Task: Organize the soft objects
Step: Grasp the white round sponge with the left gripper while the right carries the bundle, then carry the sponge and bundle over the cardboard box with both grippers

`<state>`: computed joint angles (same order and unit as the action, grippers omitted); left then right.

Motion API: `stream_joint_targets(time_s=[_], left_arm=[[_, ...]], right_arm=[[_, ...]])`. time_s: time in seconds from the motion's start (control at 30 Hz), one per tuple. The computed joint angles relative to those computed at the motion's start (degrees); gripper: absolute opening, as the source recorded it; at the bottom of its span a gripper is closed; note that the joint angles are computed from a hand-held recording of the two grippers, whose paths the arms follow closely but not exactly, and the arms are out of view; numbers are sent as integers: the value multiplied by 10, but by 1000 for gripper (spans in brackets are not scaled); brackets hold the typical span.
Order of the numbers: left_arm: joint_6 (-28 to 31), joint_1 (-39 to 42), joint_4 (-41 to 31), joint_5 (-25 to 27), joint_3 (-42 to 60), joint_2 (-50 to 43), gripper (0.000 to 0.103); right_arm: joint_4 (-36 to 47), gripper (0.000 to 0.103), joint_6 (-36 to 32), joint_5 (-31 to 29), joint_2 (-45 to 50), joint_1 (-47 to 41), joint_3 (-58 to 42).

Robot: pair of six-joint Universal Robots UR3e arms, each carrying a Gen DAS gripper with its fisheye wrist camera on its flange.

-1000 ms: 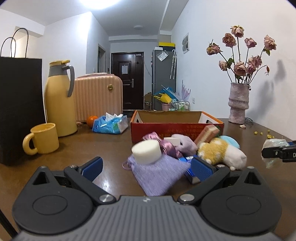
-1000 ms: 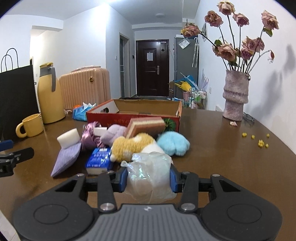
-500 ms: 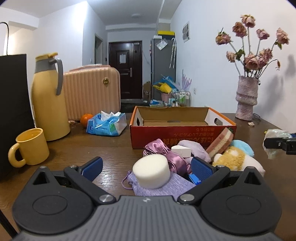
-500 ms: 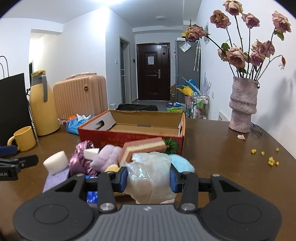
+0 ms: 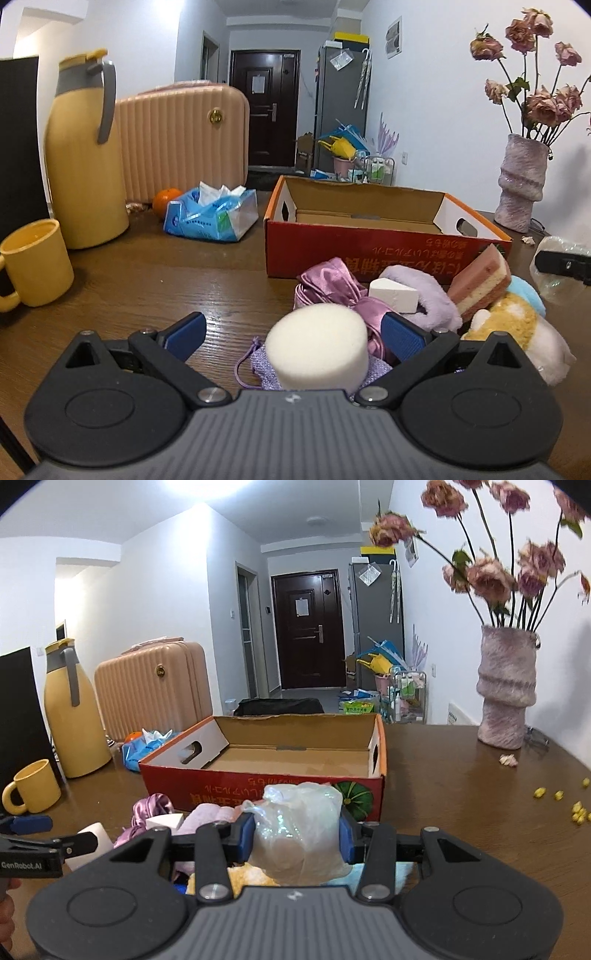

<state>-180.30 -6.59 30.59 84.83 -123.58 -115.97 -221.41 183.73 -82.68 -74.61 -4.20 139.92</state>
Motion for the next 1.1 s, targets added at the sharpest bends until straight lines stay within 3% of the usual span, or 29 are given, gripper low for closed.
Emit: stream_joint_targets(time_s=[0.17,0.23,0.3,0.5,0.73,1.1], left_arm=[[-1,15,-22,-27,10,-8,89],[-2,22,-20,-44,5,-8,79],[3,30,-19,-63,0,-6,60],[1,35,-6,-82,-8,-4,58],[-5,25,28,-58,-20,7,57],[-23,15,20,-43,11,36,58]], right_arm=[[-15,43,8,39,31,-26,1],[-13,43,9,46,32,-32,3],[-17,43,9,42,37,-28,2],[-21,43,11,30,42,-18,-1],[-23,43,6,7,35,0,-5],[21,43,-5,-30,0,25,-46]])
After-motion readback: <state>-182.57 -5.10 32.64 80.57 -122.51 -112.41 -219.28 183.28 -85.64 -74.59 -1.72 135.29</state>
